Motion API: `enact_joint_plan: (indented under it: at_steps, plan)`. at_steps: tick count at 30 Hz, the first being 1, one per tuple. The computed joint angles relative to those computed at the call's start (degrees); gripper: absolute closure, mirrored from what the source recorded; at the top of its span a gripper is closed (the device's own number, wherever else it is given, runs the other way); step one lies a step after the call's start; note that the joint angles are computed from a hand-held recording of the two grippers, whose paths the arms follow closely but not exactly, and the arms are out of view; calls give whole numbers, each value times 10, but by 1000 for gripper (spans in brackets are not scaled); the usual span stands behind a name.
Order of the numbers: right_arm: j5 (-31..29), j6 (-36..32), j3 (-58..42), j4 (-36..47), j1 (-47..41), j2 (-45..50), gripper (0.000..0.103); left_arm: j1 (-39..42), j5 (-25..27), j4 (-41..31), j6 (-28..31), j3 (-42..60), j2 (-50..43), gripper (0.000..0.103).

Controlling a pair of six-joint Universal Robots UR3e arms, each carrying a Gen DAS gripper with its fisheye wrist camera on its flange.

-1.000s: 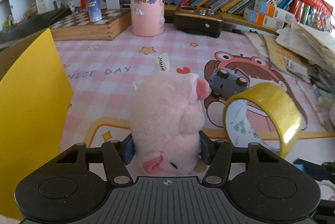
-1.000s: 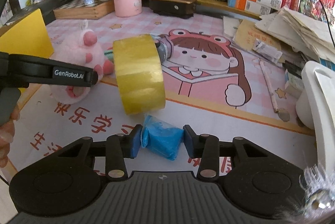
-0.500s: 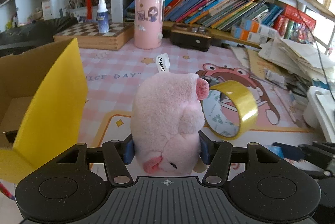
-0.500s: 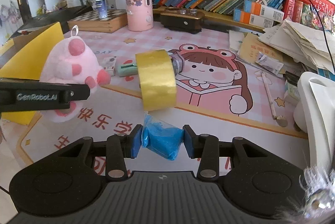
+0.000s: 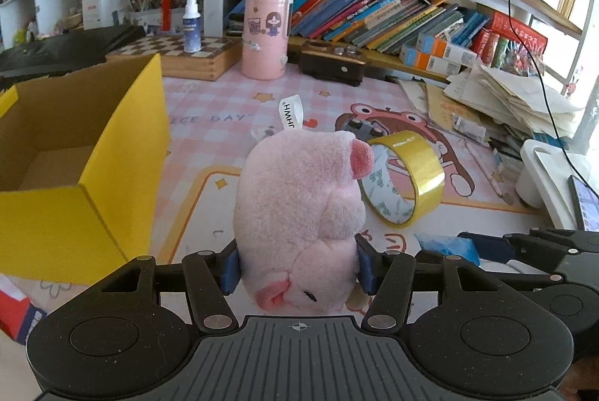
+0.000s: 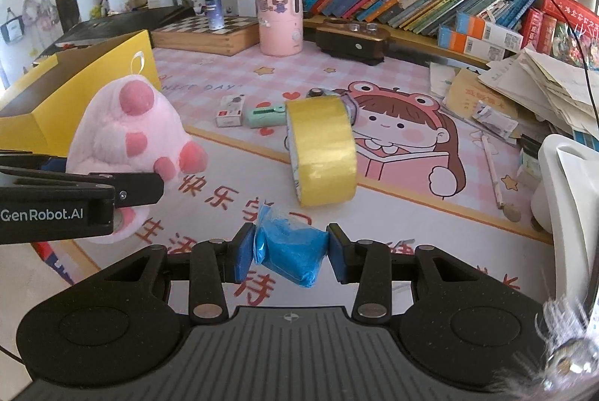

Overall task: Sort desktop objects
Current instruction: 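Grasp the pink pig plush with left tool while right tool holds the blue object, then carry the pig in left tool while right tool carries the blue object toward the yellow box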

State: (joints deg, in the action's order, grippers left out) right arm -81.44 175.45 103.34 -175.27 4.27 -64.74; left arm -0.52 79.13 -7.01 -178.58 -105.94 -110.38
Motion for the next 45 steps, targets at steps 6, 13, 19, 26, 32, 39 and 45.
enact_joint_plan:
  at_steps: [6,13,19,26,32,39,45]
  plan:
    - [-13,7,14,-5,19,-12,65,20,-20,16,16,-50,35,46]
    - [-36,25,21,-6,48,-20,65,60,-55,27,48,-112,84,46]
    - [-76,54,24,-6,96,-29,65,107,-96,22,90,-171,135,46]
    - [-128,96,22,3,155,-36,65,180,-156,-12,154,-234,207,46]
    - [-181,147,17,12,209,-37,65,250,-214,-76,232,-277,276,46]
    - [-238,209,-1,27,274,-25,65,339,-272,-183,338,-318,366,46]
    - [-271,249,-36,50,324,-1,66,430,-312,-309,442,-339,443,46]
